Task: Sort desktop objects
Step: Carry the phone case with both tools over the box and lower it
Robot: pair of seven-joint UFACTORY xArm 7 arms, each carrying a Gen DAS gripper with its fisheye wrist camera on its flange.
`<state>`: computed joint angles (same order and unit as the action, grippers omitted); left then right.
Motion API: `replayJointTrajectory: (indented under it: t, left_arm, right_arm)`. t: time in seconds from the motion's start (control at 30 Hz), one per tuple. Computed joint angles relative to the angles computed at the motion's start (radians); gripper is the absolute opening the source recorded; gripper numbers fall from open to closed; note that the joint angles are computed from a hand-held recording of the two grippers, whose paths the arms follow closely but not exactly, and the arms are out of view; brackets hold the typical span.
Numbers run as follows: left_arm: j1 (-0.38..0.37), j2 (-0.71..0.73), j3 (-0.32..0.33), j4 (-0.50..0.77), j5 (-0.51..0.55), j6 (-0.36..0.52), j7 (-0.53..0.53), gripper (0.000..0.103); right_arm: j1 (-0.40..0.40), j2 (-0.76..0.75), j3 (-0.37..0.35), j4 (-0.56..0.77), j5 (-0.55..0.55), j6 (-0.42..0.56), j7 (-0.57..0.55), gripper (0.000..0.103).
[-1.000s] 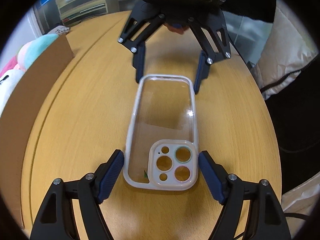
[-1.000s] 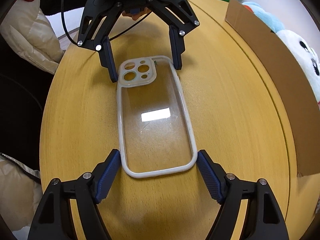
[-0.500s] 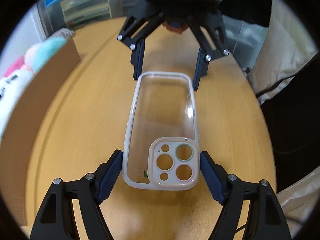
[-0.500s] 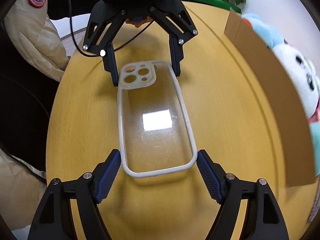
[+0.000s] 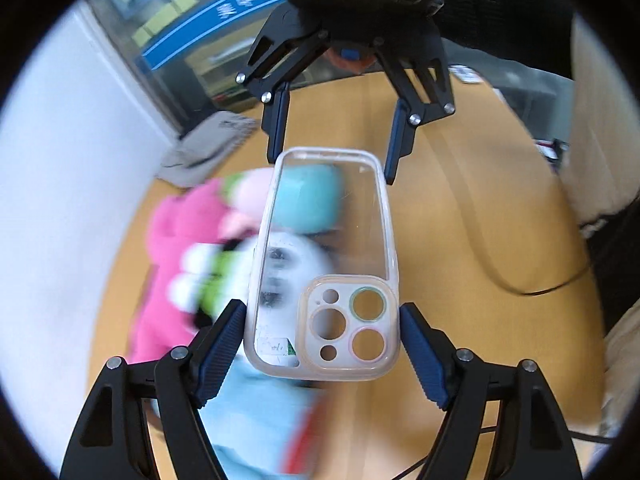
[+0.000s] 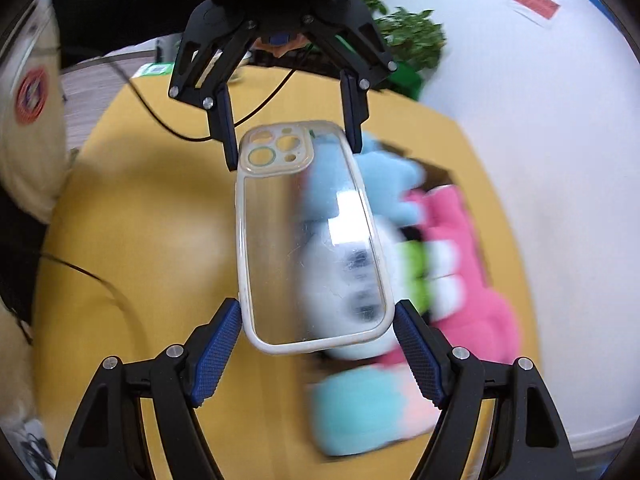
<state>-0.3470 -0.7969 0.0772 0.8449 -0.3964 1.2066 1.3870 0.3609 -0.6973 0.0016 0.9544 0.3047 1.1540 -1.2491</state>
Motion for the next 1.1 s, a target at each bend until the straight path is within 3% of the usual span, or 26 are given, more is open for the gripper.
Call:
replayJointTrajectory:
  t: [0.17,0.33,0.37,0.4,0.43,0.47,0.53,0.6,0.67,0.9,1.1]
  left_arm:
    - [0.022,0.360,-0.009,0.215,0.012,-0.103,0.035,0.077]
    - [0.097,0.650,-0.067,0.373,0.060,-0.148,0.022,0.078]
    - [0.111,0.700,-0.082,0.397,0.069,-0.182,0.003,0.078]
    - [0.125,0.733,-0.093,0.407,0.064,-0.216,-0.008,0.078]
    - [0.138,0.764,-0.101,0.427,0.051,-0.218,-0.013,0.078]
    - [0.150,0.799,-0.109,0.454,0.038,-0.206,-0.019,0.078]
    - [0.164,0.826,-0.131,0.448,0.066,-0.246,-0.023,0.078]
    - [0.174,0.834,-0.145,0.429,0.103,-0.264,-0.033,0.078]
    - [0.185,0.820,-0.150,0.400,0.088,-0.288,-0.015,0.078]
    - [0.198,0.722,-0.141,0.326,0.027,-0.318,-0.010,0.079]
    - [0.205,0.601,-0.093,0.281,-0.027,-0.282,-0.035,0.079]
  right_arm:
    - [-0.052,0.374,-0.008,0.291,-0.037,-0.055,-0.037,0.081]
    - [-0.129,0.639,0.027,0.468,-0.050,-0.083,-0.020,0.078]
    - [-0.143,0.690,0.036,0.504,-0.055,-0.091,-0.012,0.072]
    - [-0.154,0.721,0.046,0.513,-0.065,-0.110,-0.015,0.040]
    - [-0.164,0.770,0.054,0.544,-0.077,-0.123,-0.014,0.029]
    - [-0.172,0.795,0.063,0.561,-0.078,-0.127,-0.005,0.032]
    - [-0.185,0.845,0.078,0.598,-0.080,-0.132,0.014,0.054]
    - [-0.195,0.893,0.090,0.637,-0.078,-0.133,0.031,0.064]
    - [-0.221,0.897,0.099,0.686,-0.038,-0.087,0.018,0.064]
    - [-0.220,0.912,0.099,0.747,-0.109,-0.073,0.077,0.064]
    - [-0.239,0.855,0.095,0.739,-0.061,-0.104,0.152,0.089]
